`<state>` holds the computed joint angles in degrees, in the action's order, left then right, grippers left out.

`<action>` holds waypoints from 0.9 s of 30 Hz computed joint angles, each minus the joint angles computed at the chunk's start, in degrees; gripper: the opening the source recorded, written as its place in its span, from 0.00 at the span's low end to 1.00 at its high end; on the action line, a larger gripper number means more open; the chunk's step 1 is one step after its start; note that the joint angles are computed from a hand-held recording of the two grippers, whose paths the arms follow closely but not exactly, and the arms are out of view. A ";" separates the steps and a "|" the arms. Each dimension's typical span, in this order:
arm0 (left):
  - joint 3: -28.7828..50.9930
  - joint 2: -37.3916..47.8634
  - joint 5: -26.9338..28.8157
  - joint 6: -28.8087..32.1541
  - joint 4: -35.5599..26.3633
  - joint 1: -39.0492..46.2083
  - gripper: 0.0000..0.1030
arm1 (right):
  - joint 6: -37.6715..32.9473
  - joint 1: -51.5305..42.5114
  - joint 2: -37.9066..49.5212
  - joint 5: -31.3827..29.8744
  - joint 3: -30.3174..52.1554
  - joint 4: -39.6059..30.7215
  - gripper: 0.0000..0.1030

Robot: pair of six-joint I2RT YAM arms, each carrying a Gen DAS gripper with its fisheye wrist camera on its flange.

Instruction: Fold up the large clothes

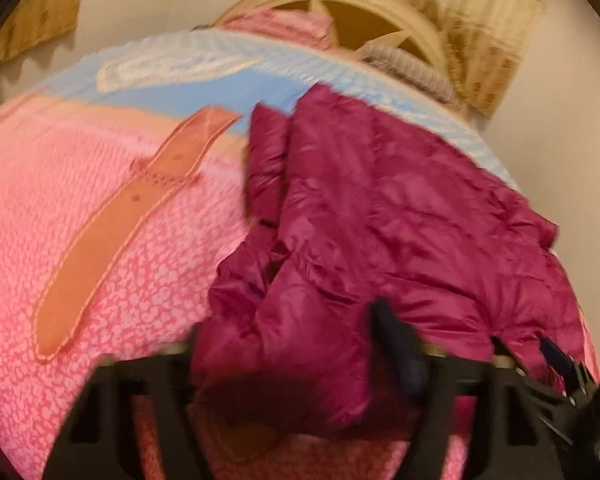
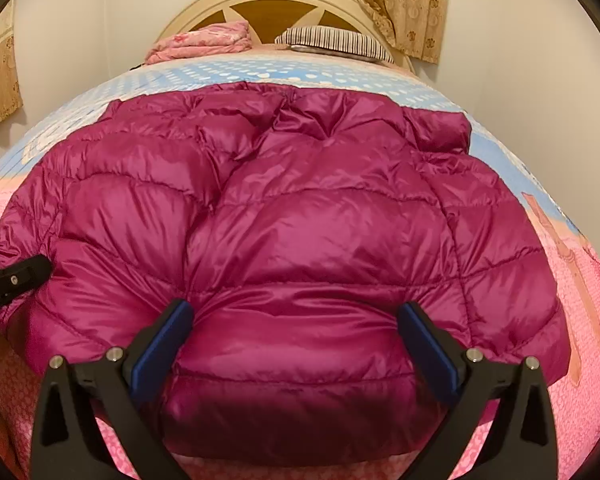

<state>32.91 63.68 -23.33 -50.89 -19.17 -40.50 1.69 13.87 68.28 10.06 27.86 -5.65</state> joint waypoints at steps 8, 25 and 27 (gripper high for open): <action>5.80 -4.07 -12.76 6.51 -5.05 -10.60 0.13 | -1.57 -3.79 -6.85 -5.13 -0.70 -3.84 1.00; 39.62 26.43 -17.61 32.74 0.07 -24.66 0.13 | -21.04 -58.89 -4.85 -34.09 11.15 -14.92 1.00; 43.45 31.39 -16.23 34.29 0.45 -25.42 0.13 | -22.58 -62.64 -1.46 -34.56 12.69 -14.91 1.00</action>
<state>76.36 95.07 -39.56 -16.60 -18.72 -65.93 -20.89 -48.77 66.83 -24.50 40.55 -20.56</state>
